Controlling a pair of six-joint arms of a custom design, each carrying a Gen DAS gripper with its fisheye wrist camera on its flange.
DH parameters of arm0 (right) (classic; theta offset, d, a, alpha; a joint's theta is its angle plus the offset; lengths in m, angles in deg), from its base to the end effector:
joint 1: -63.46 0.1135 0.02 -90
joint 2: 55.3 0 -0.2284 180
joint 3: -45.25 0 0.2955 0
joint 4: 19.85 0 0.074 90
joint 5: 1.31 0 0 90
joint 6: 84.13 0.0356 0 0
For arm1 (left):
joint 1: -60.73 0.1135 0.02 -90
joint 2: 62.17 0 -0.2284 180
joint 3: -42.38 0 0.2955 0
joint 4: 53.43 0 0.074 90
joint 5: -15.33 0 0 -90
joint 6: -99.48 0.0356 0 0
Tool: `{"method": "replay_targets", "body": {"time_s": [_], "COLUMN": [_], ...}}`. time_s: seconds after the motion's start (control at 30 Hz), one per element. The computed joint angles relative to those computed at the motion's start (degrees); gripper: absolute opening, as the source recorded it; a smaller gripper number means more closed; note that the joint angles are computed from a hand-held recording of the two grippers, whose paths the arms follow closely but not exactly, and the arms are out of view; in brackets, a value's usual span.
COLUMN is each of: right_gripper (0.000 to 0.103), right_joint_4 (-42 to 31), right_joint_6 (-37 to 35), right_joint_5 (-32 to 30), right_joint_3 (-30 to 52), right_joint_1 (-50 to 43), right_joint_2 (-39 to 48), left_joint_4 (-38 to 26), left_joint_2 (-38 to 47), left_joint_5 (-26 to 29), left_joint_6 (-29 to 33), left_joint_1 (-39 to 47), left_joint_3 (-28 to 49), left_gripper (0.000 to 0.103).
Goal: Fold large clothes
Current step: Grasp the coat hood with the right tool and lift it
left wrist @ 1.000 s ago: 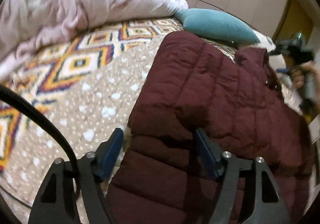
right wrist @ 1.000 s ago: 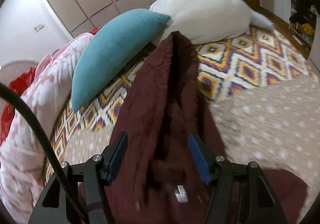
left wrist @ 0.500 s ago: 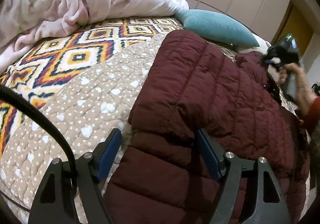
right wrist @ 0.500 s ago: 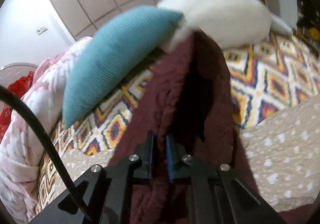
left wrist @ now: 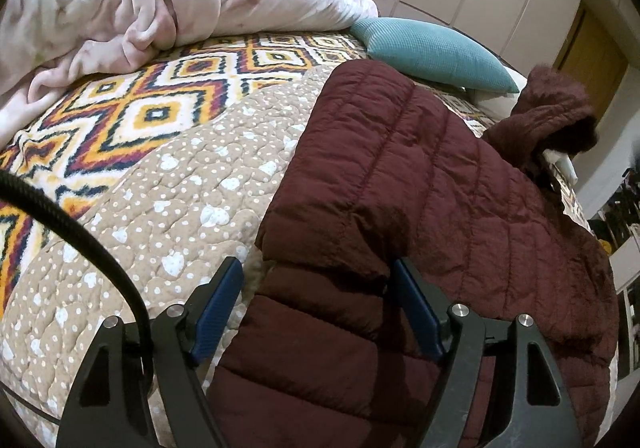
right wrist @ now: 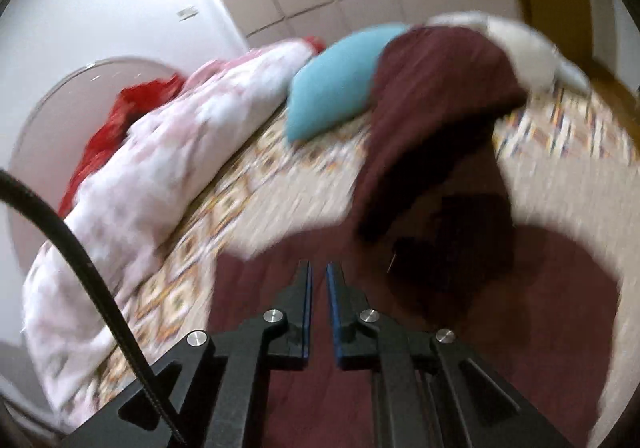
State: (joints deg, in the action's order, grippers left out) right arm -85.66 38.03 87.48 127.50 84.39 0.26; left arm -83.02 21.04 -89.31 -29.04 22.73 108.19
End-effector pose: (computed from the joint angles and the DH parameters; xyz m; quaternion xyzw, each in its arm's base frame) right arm 0.2238 0.0864 0.3654 0.0838 0.8991 0.2005 0.3800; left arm 0.2805 -0.2077 0.1726 -0.0509 0.9226 -0.1321 0.3589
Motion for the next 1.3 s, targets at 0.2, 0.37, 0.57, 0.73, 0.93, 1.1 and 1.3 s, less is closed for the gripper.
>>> {"method": "replay_targets", "body": {"time_s": [0.2,0.37,0.57,0.73,0.93,1.1,1.3], "right_gripper": [0.008,0.063,0.064,0.064,0.064,0.064,0.01], "right_joint_4": [-7.6,-7.1,1.9,10.7,13.9,15.3,16.1], "right_joint_6": [8.8,1.0,-4.1,1.3,1.4,1.3,-0.8], "right_joint_5": [12.4,13.1,3.2,-7.6,-10.9,-9.3,-8.9], "right_joint_3": [-11.1,-1.7,12.5,20.4,29.6,34.6,39.9], "right_joint_1": [18.0,1.5,-17.6,-26.1,-28.3,-29.2,-28.6], "right_joint_2": [-9.2,-4.8,16.8,32.0,47.1,54.9,59.5], "left_joint_4": [0.0,-0.3,-0.3,0.3,0.9,0.9,0.0], "left_joint_2": [-0.5,-0.3,-0.2,-1.0,-2.4,-2.6,-1.1], "left_joint_5": [0.1,-0.2,-0.1,0.7,1.7,1.2,0.1], "left_joint_6": [-0.1,-0.2,-0.5,-0.8,-1.4,-1.6,-0.8], "left_joint_1": [0.0,-0.2,-0.4,0.0,0.3,0.0,-0.8], "left_joint_3": [-0.3,-0.2,0.0,-1.0,-2.5,-2.7,-1.2], "left_gripper": [0.076,0.076,0.076,0.077,0.078,0.078,0.083]}}
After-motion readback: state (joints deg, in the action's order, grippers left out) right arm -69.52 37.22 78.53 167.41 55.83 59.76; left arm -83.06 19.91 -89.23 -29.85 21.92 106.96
